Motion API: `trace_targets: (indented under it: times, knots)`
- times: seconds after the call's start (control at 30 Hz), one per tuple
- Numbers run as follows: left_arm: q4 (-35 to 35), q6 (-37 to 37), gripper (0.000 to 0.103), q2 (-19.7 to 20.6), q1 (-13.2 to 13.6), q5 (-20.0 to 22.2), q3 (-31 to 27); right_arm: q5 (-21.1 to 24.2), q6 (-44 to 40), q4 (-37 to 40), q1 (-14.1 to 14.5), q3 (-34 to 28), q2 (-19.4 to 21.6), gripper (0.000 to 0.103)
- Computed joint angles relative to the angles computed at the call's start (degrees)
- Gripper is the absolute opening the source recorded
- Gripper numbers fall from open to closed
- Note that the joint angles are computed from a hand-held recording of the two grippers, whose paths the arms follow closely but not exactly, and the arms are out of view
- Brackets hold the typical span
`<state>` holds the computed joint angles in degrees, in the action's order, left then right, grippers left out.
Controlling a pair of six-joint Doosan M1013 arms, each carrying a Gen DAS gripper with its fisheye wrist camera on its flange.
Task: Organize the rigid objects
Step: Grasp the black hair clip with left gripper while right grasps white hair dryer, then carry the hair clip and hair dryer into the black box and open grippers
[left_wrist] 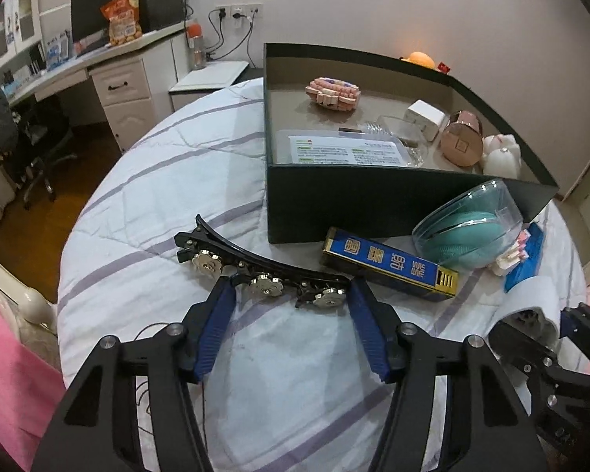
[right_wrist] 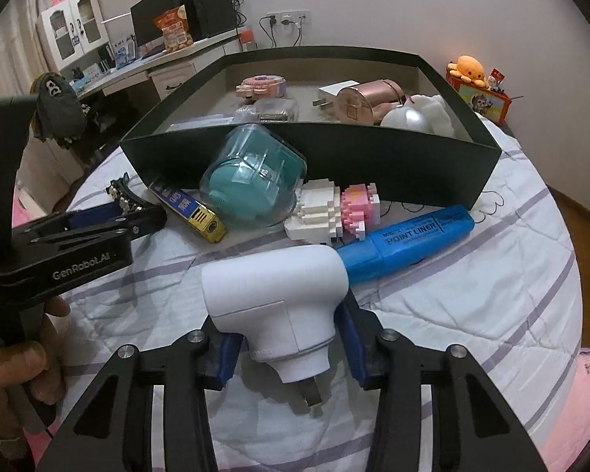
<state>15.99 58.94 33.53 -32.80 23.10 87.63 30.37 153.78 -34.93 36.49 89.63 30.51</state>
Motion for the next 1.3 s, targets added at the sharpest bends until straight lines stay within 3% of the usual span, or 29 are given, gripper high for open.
trace_targets:
  times: [0.3,0.83,1.13,1.3]
  knots:
    - [-4.32,2.03,0.060,-1.41,0.42,-1.92,1.85,-4.50,-0.56,2.24,-0.83,0.99,-0.42,0.045]
    - [2.01,-1.81,0.060,-6.28,-1.12,-5.47,4.85,-9.65,7.58,-6.71,-1.02,3.47,-4.75,0.045]
    - [4.43,-0.68,0.060,-4.47,-0.95,-5.45,-2.57,-7.92,3.51,-8.57,-4.21,-1.90,-4.04,0.045]
    - [-3.42,7.23,0.060,0.21,-0.36,-2.29,-10.73,-5.77,-4.32,-2.71,-6.88,-7.39,-1.05,0.045]
